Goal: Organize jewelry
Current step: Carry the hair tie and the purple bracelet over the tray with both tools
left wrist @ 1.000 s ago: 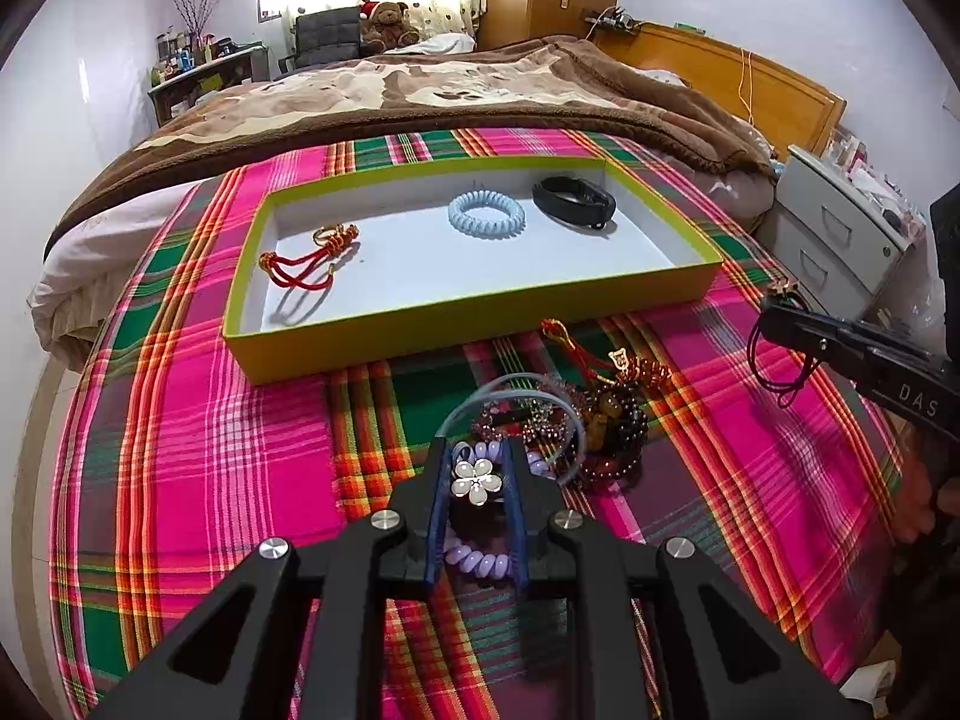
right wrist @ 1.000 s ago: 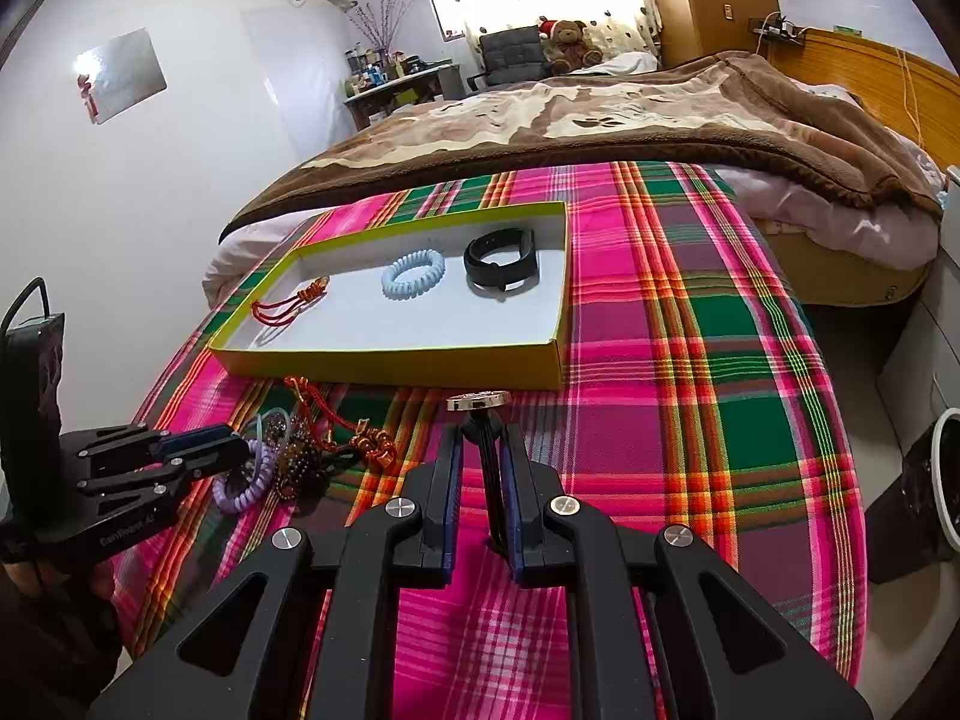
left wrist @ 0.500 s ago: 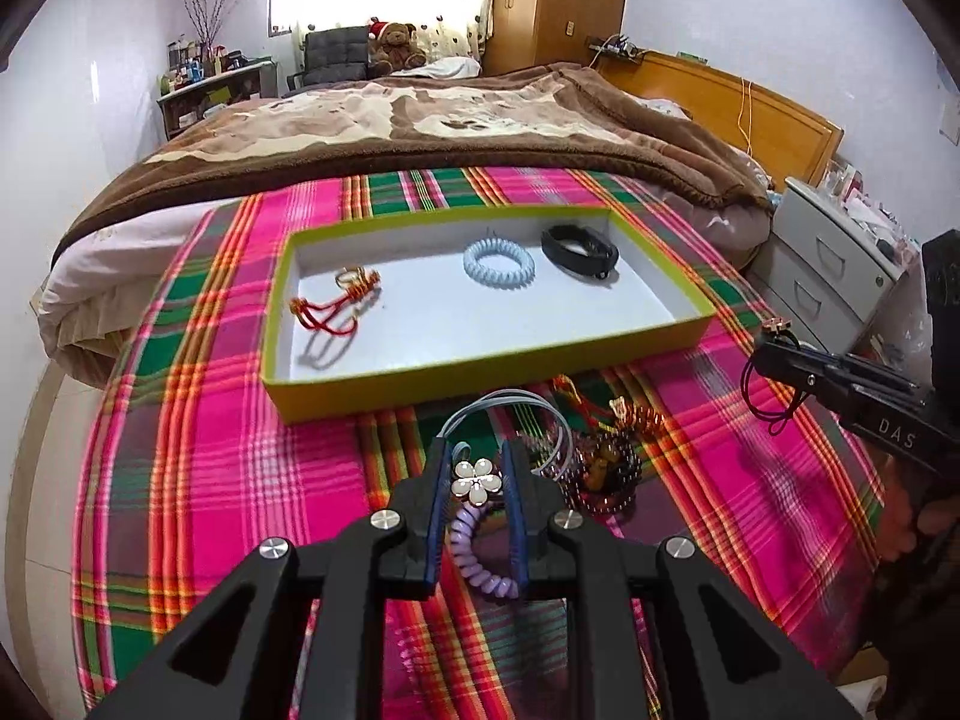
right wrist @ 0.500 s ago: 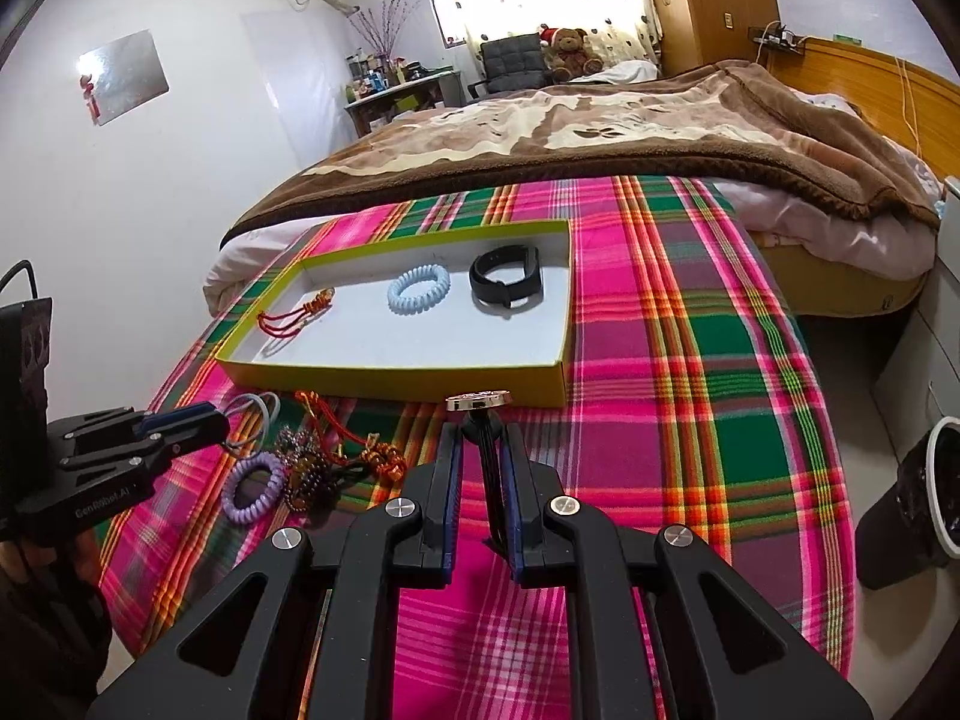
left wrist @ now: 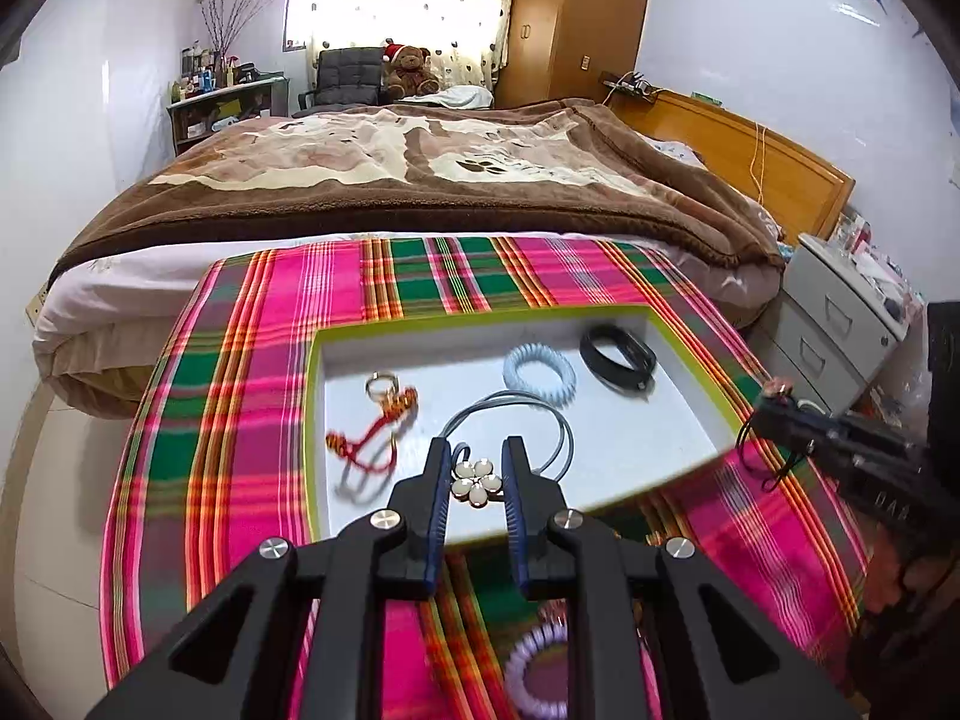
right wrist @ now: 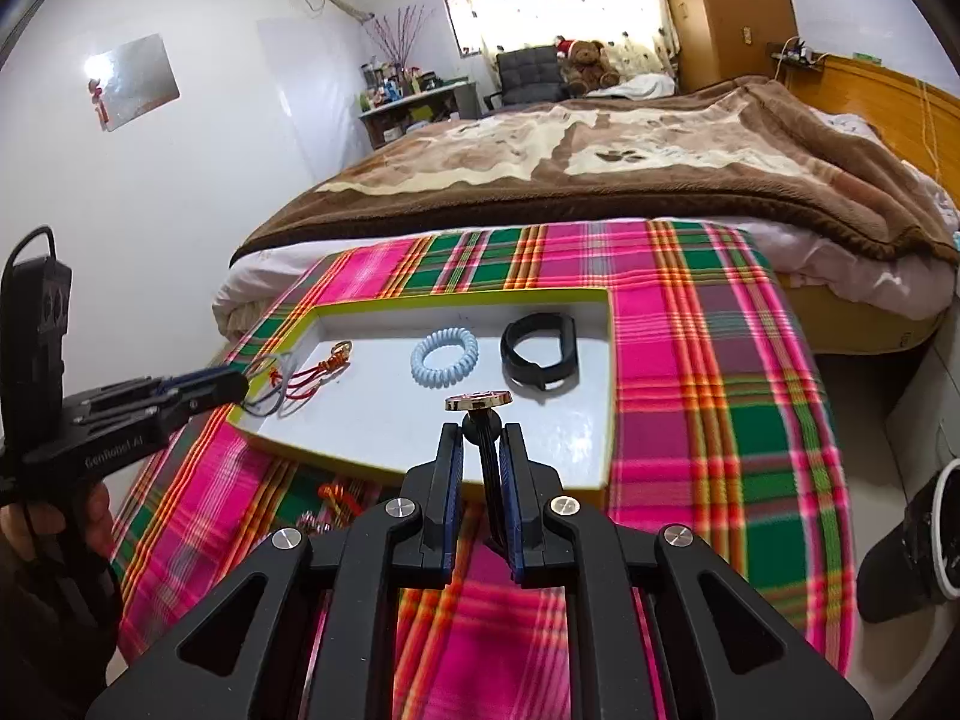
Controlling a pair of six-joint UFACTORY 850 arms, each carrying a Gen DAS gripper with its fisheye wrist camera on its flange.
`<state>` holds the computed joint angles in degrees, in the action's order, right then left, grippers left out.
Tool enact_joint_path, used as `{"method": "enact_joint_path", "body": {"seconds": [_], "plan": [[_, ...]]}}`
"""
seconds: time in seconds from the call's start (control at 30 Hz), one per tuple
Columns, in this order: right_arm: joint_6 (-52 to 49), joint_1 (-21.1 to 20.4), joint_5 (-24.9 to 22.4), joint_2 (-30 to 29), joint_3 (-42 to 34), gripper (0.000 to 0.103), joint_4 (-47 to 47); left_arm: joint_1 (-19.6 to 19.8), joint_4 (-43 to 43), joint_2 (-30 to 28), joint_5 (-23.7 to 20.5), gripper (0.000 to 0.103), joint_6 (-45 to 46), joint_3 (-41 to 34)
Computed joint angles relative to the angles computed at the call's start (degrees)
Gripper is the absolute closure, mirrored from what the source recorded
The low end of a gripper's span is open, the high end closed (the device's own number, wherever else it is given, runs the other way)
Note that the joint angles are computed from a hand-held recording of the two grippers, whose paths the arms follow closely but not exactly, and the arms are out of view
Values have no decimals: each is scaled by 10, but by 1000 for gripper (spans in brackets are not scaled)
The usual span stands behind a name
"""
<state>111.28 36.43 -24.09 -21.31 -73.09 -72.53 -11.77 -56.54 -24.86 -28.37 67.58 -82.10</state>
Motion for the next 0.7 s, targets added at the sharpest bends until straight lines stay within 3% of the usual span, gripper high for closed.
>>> {"method": "enact_joint_path", "body": {"seconds": [0.17,0.5,0.6,0.7], "plan": [[-107,-25,41,-36,-40,90,89,-2,23,-48,-14,85,-45,-58],[-335,-55,75,-100,-105,90,307,-14,100,-121,-29,85,-130,-146],[-382,-63,98,-106,-106,90,359,-18,120,-137,-36,85,-149,-163],[-386,-65,84,-114,-114,90,365,-20,133,-147,-40,85,-162,-173]]}}
